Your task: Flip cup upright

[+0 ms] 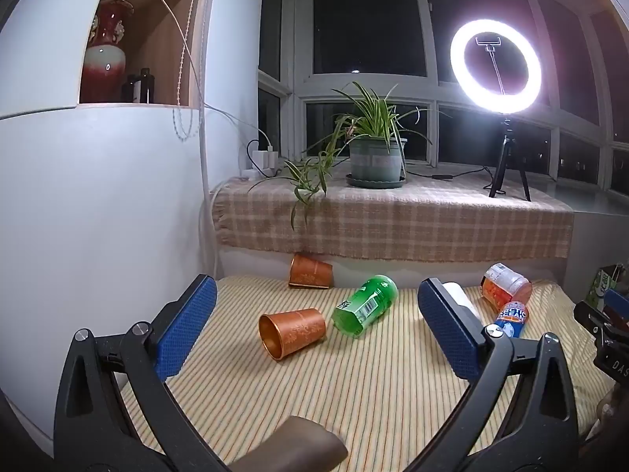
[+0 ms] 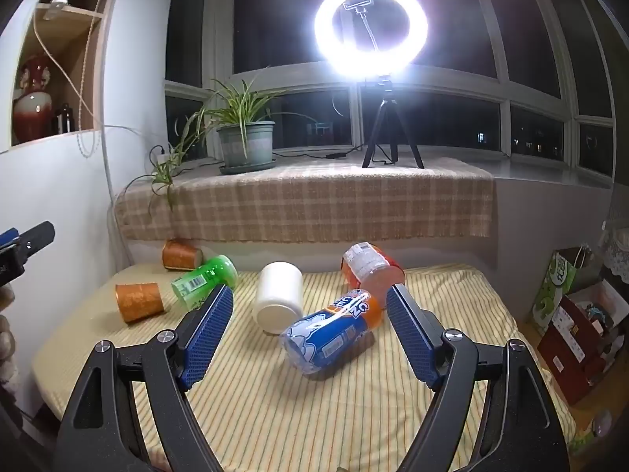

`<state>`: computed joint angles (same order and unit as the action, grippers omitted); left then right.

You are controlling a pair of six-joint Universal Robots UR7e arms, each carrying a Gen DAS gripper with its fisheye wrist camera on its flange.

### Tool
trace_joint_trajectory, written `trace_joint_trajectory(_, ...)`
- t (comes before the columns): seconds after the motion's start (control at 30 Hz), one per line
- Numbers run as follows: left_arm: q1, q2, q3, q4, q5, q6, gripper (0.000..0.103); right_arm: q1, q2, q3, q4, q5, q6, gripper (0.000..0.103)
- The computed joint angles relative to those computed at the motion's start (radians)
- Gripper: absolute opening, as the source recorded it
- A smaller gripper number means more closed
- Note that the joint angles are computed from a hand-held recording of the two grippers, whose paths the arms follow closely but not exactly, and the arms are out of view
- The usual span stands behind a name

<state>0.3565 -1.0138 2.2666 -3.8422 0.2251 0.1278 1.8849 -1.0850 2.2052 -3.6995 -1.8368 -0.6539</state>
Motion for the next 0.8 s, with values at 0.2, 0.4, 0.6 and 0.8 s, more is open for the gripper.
trace_joint_trajectory(0.2, -0.001, -0.001, 0.003, 0.010, 0.002, -0.009, 0.103, 0.003, 0.002, -0.003, -0.004, -0.002, -0.006, 0.080)
trace_joint_trajectory(0.4, -0.006, -0.004, 0.005, 0.001, 0.006, -0.003, 0.103, 0.004, 0.002, -0.004, -0.005, -0.002, -0.006, 0.080)
trace_joint_trajectory(0.6, -0.001, -0.001, 0.002, 0.006, 0.004, -0.004, 0.103, 0.004, 0.003, -0.004, -0.007, 0.000, -0.007, 0.080)
trace_joint_trajectory(0.8, 0.000, -0.001, 0.002, 0.009, 0.003, -0.005, 0.103, 0.000, 0.003, 0.004, -0.013, 0.004, -0.010, 0.080)
